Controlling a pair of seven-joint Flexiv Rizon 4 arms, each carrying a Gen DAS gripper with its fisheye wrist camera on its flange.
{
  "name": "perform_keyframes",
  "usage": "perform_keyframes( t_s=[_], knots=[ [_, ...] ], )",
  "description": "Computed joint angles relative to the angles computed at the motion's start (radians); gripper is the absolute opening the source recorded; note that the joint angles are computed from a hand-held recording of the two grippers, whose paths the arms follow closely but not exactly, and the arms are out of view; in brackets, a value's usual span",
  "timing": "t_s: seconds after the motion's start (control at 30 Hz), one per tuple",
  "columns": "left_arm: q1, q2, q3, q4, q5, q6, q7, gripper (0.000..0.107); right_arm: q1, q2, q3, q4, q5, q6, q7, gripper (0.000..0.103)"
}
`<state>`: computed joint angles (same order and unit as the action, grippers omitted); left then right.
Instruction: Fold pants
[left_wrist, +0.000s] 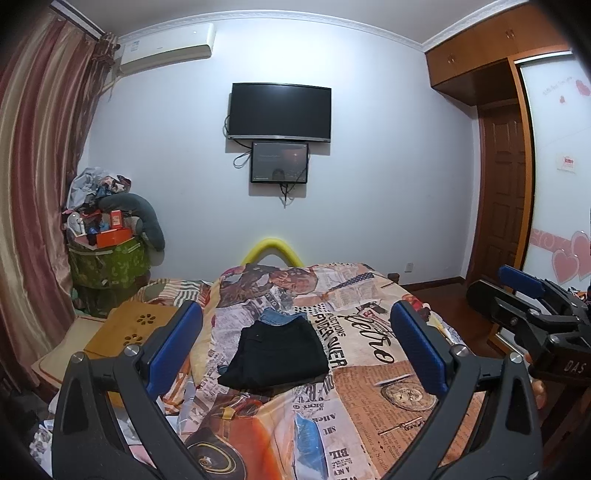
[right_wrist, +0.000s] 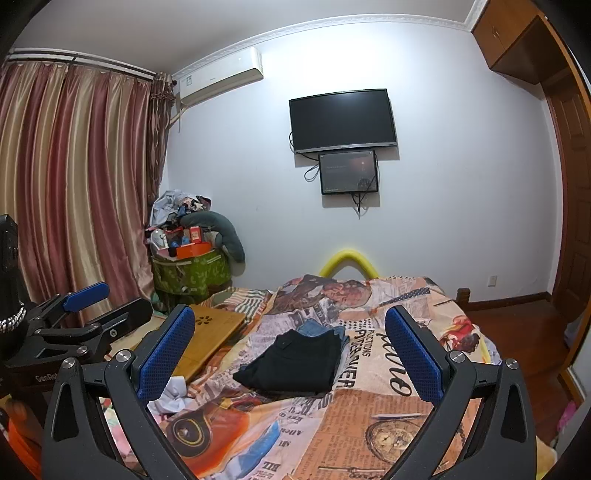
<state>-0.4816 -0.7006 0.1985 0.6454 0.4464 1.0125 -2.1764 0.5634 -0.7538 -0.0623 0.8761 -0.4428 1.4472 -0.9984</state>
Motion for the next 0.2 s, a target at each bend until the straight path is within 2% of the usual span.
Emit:
perform_keyframes(
  t_s=[0.2],
  knots=[
    [0.000, -0.001, -0.004, 0.003, -0.001, 0.005, 0.015, 0.103, 0.003, 0.001, -0.001, 0.002, -0.001, -0.002, 0.002, 0.102]
  ],
)
